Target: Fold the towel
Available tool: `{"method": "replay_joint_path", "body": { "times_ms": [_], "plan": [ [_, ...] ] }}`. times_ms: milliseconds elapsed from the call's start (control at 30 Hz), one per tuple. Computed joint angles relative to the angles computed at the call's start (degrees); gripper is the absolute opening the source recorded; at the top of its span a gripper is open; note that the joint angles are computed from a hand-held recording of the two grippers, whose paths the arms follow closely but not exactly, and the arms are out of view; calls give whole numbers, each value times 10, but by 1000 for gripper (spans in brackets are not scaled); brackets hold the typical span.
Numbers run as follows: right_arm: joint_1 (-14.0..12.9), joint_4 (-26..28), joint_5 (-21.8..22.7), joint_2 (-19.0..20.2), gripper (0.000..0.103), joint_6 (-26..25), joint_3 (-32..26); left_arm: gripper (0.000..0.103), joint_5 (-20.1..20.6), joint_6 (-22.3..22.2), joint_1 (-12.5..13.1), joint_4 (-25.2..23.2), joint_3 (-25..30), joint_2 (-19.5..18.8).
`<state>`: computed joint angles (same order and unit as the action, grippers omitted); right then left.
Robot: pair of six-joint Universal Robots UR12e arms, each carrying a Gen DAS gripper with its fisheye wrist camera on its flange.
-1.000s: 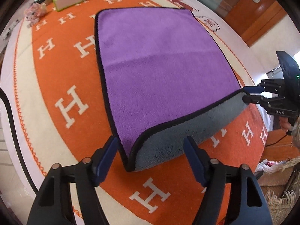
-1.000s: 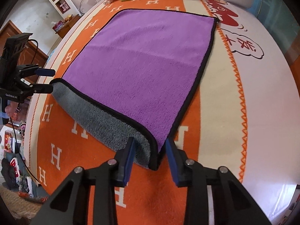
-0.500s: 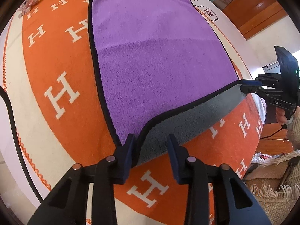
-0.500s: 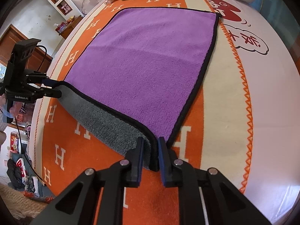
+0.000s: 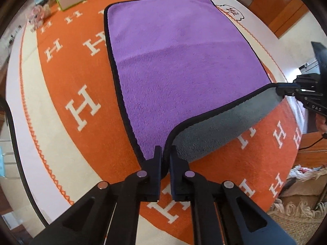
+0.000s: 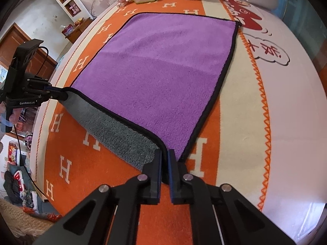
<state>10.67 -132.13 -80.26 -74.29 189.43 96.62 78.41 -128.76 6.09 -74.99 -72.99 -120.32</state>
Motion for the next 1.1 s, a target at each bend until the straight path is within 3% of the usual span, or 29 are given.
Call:
{"method": "replay_joint_path", "body": {
  "times_ms": [200, 333, 567, 933, 1100],
  "plan": [
    [5, -26, -34, -6, 4, 9, -1, 4, 24, -23, -9, 69, -10, 9],
    [6, -67, -77, -3, 4, 20, -16, 5, 26, -57, -19, 148, -3, 7],
    [-5, -98, -133, 33, 4, 28, -72, 5, 50, -131, -44, 223, 72, -45],
    [-27, -70, -175, 113, 4, 55, -171, 6, 108, -191, -79, 224, 208, -147],
    [-31, -54, -188, 133, 5, 61, -192, 7, 126, -202, -88, 215, 241, -172]
  ]
}}
